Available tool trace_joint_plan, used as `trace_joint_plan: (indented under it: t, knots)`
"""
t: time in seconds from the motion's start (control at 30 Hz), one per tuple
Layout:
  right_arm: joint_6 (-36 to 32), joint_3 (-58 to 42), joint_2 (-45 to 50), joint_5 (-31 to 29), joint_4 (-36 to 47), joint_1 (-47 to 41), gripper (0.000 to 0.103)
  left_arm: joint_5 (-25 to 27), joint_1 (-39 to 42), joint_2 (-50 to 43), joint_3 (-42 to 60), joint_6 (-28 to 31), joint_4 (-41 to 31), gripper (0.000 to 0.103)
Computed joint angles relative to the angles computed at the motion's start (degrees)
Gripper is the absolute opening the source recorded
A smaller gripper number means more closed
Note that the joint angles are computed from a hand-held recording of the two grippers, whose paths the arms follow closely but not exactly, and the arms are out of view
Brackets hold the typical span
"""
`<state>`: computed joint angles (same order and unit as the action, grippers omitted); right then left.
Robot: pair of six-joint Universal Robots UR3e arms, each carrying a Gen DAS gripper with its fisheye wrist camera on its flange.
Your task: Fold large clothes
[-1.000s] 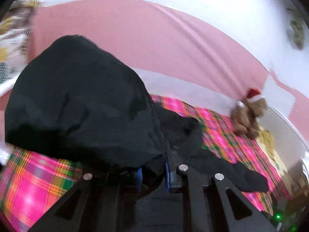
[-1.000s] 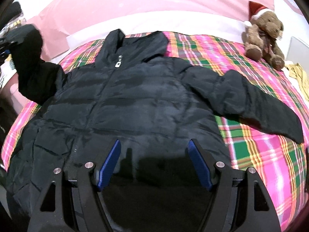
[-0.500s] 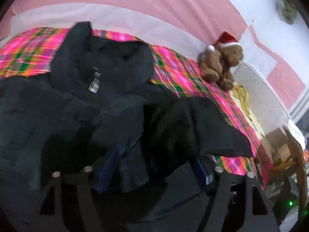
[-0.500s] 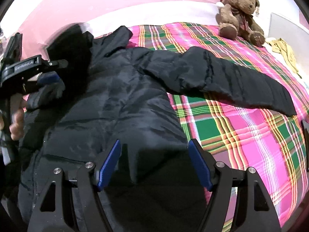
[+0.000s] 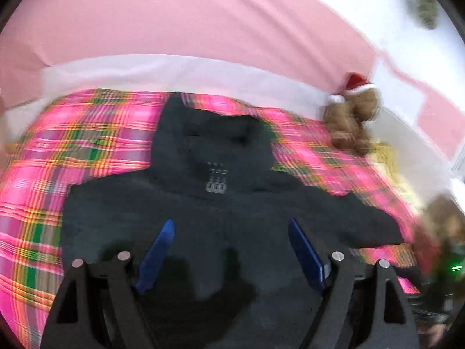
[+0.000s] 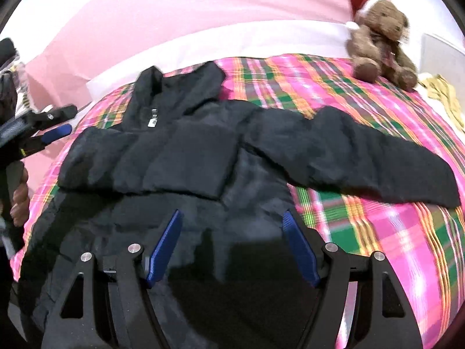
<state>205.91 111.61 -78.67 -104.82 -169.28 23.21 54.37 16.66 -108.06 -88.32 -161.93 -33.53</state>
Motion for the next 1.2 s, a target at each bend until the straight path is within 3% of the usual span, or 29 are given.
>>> trace_joint_plan:
  t: [0.07,0.2,0.4,0.53,0.6,0.67,0.77,0.9,0.97,1.07,1.13,1.2]
  knots:
    - [-1.09,-4.30,3.35,1.60,0.97,-0.28,0.071,4.88,1.46,-5.72,6.33,-1.22,-0.96,0.080]
    - [-4.22,-19.98,14.54,3.83,6.77,-1.37,0.049,8.99,3.18,-17.46,19.51,-3.68,-6.65,0.071]
    - [-7.17,-41.19,30.50,6.60,17.38,-6.28,0.048,9.12,3.16,-18.87,11.13,-3.28,2.00,0.071]
    - [-7.92,-49.80,35.21,7.35,21.99,-8.35,0.048,9.18,3.21,-16.56,11.36,-0.98,-2.18,0.071]
    - [-7.75,-50.44,34.02,6.86,24.32,-8.06,0.048,6.56,4.93,-15.65,12.99,-0.47,-5.12,0.071]
    - [-7.28,-46.08,30.59,6.82,20.85,-8.01,0.048,4.05,6.40,-14.64,13.95,-0.52,-4.98,0.071]
    - [-7.25,-44.39,28.28,6.39,18.29,-8.37,0.048,7.58,5.31,-17.21,19.49,-1.19,-3.43,0.071]
    - [-7.67,-53.92,33.43,5.63,25.29,-8.80,0.048,13.44,3.19,-27.31,32.56,-2.38,-10.60,0.071]
    - [-6.81,-55.08,36.09,7.52,27.79,-10.06,0.048,12.62,3.64,-27.62,28.13,-2.17,-5.13,0.071]
    - [-5.49,-47.01,34.93,8.89,20.48,-10.39,0.046,12.15,3.88,-25.85,21.03,-1.62,2.42,0.071]
    - [-6.55,-48.14,35.41,5.58,21.63,-8.75,0.046,12.10,3.87,-25.72,21.42,-1.85,1.59,0.071]
    - [-6.09,-48.64,34.82,6.33,23.31,-9.13,0.046,12.18,4.08,-23.43,19.73,-2.48,0.58,0.070]
